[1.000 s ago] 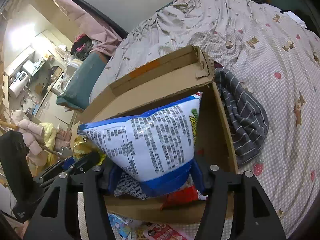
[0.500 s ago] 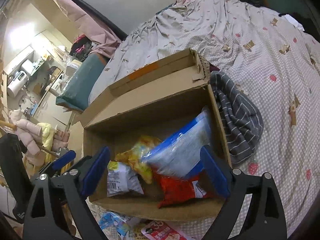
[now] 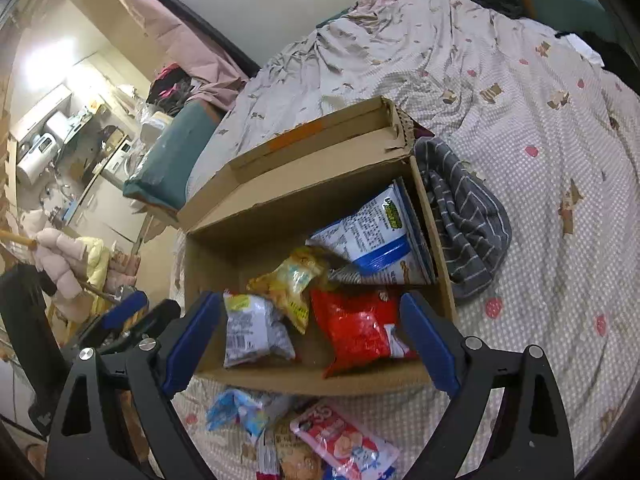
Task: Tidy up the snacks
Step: 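Lower the right tool onto the blue character bag and grasp it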
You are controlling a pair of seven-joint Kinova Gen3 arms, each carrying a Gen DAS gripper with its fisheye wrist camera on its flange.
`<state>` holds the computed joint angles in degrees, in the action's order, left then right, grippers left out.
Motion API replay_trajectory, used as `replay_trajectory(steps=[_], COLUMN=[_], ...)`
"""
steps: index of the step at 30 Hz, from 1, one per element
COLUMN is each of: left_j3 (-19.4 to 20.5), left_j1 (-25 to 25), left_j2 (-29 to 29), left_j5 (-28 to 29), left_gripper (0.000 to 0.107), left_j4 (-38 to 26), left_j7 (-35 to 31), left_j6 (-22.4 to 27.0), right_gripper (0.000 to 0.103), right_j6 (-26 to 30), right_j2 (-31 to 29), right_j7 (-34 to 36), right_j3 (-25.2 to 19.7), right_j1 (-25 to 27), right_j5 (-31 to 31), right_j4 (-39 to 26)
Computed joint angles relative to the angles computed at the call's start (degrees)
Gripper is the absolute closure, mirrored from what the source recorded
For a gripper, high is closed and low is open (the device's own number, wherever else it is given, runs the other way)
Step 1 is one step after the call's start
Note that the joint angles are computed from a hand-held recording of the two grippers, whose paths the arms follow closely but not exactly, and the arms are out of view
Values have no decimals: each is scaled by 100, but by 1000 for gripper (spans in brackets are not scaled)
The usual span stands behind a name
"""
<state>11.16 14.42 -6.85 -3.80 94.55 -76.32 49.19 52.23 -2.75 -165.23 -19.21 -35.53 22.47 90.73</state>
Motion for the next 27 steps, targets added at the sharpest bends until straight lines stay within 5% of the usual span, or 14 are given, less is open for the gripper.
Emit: replay_trajectory(steps=[14, 27], left_j3=[165, -189], left_j1=[-274, -256], left_j2=[-934, -1346], left_j5=[-177, 752], left_gripper=[24, 16], left_j4=[629, 921], left_j7=[284, -323], left_j6=[275, 715], right_gripper=[10, 10], right_j6=[678, 574], right_j2=[-332, -693], right_j7=[-925, -1388], right_j3=[-694, -960], right_j1=[-419, -366], right_j5=[452, 106], right_j4=[241, 675])
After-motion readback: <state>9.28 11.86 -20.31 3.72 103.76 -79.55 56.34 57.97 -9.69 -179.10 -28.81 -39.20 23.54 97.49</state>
